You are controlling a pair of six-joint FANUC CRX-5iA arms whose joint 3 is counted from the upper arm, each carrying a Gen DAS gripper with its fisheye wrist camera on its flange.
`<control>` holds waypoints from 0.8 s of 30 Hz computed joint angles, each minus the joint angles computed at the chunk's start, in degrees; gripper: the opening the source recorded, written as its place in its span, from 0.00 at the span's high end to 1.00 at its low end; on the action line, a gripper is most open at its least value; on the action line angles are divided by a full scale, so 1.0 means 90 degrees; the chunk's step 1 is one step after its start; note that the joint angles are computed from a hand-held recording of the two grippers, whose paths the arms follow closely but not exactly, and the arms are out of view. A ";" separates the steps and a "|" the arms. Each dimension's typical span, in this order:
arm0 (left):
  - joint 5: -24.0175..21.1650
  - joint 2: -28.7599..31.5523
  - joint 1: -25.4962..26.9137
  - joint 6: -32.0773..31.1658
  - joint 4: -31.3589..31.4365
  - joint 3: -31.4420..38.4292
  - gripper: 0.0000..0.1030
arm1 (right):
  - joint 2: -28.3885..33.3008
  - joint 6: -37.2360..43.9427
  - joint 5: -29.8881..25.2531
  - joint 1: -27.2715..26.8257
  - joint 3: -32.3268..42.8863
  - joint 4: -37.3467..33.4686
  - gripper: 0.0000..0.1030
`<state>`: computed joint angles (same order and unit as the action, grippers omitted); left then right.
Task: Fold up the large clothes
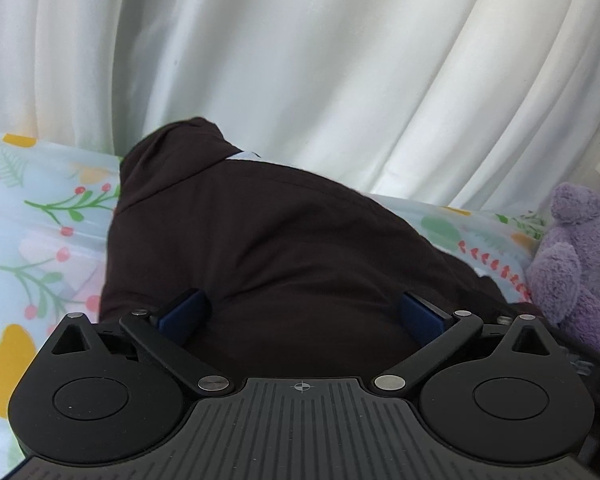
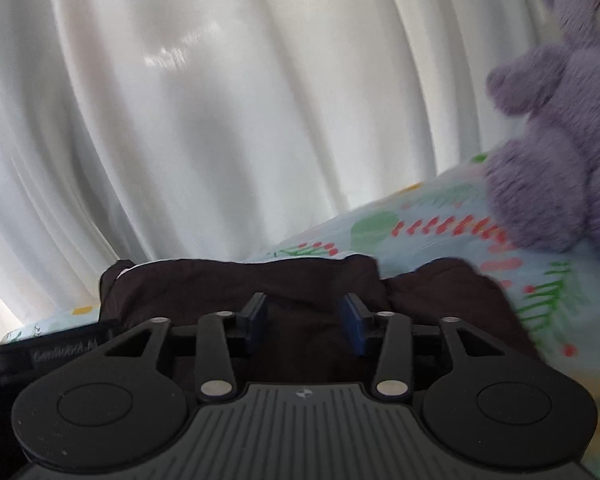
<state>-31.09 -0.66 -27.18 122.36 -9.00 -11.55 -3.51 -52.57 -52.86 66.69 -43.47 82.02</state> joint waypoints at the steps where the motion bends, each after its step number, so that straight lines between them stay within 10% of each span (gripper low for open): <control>1: -0.0025 -0.0100 0.0009 -0.0065 0.0018 -0.0052 0.00 | -0.0039 0.0049 -0.0549 0.0383 -0.0037 -0.0221 0.36; 7: -0.0019 -0.1291 -0.0373 0.0574 -0.0285 -0.0772 0.00 | -0.0388 -0.0722 -0.2001 0.1555 -0.0514 -0.0967 0.30; 18: -0.1092 -0.0803 -0.2095 0.4095 -0.4062 -0.0142 0.00 | -0.0148 -0.1203 -0.1683 0.1226 -0.0674 -0.0601 0.30; 24: -0.0926 -0.1322 -0.1757 0.3560 -0.3389 -0.0431 0.00 | 0.0067 -0.1090 -0.3012 0.2035 -0.0428 -0.0958 0.21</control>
